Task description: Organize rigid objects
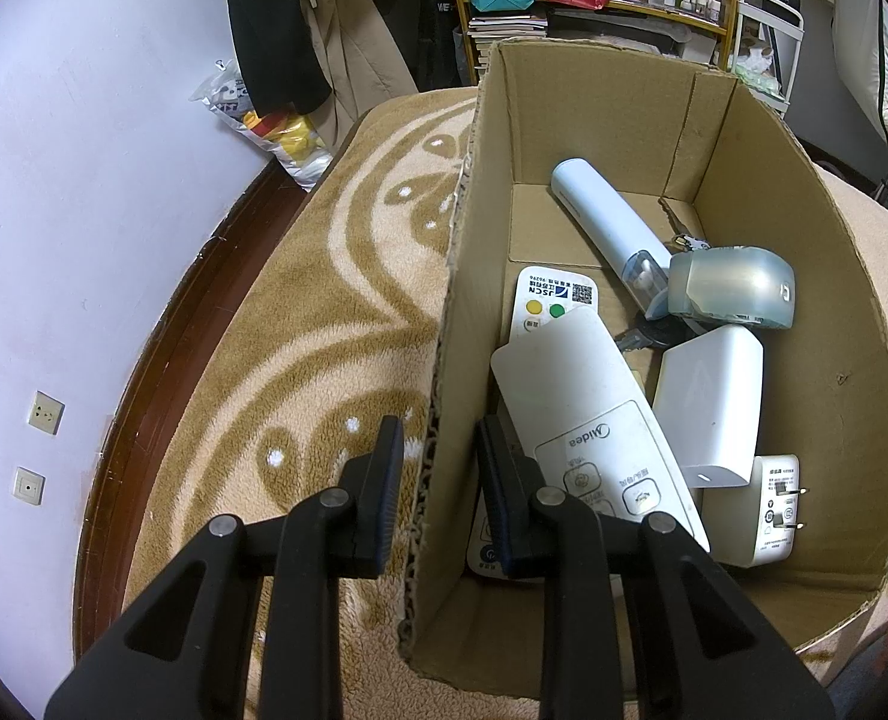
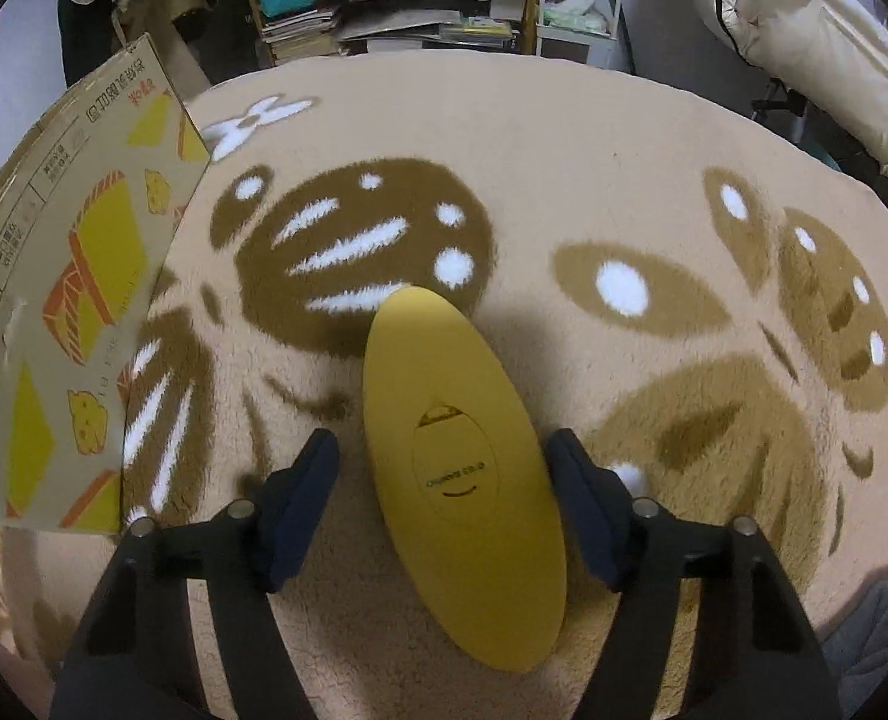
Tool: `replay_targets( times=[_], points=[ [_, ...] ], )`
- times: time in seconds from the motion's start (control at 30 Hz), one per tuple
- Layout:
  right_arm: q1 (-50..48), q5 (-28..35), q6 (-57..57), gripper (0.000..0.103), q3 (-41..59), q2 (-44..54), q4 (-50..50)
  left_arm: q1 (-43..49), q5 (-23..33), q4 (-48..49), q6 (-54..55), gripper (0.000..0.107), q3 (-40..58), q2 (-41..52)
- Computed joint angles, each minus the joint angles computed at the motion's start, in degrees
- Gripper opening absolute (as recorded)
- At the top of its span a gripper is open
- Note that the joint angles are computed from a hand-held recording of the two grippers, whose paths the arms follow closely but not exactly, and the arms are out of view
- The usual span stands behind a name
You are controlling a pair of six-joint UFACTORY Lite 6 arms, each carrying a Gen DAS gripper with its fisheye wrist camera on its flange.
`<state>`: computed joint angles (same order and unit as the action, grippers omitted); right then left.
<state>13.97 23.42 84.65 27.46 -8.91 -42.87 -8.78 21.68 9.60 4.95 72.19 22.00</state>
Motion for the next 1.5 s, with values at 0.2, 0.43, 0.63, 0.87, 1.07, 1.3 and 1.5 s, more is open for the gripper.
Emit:
replay_targets(
  times=[0.2, 0.43, 0.63, 0.87, 1.07, 1.3, 1.5],
  points=[
    [0.29, 0.99, 0.79, 0.065, 0.18, 0.32, -0.57, -0.01, -0.01, 0.03, -0.05, 0.025, 0.00, 0.00],
    [1.17, 1.75, 6.80, 0.062, 0.07, -1.53, -5.96, -0.04, -0.09, 0.40, -0.39, 0.025, 0.06, 0.11],
    [3.73, 2.84, 12.33, 0.061, 1.91, -3.04, -11.52, 0.01, -0.03, 0.32, -0.25, 0.025, 0.06, 0.11],
    [8.49, 6.28, 15.41, 0.058, 6.94, -5.26, -16.41, -0.03, -0.11, 0.47, -0.38, 0.025, -0.10, 0.01],
    [12.35, 9.05, 14.76, 0.003, 13.02, -4.97, -19.27, 0.13, 0.02, 1.00, -0.81, 0.025, 0.05, 0.05],
    [12.48, 7.08, 17.16, 0.001, 13.59, -2.73, -21.70, 0.33, -0.15, 1.27, -0.73, 0.025, -0.27, -0.28],
    [5.59, 0.44, 15.72, 0.004, 11.95, -1.34, -19.37, 0.41, -0.19, 1.37, -0.71, 0.025, -0.37, -0.35]
  ],
)
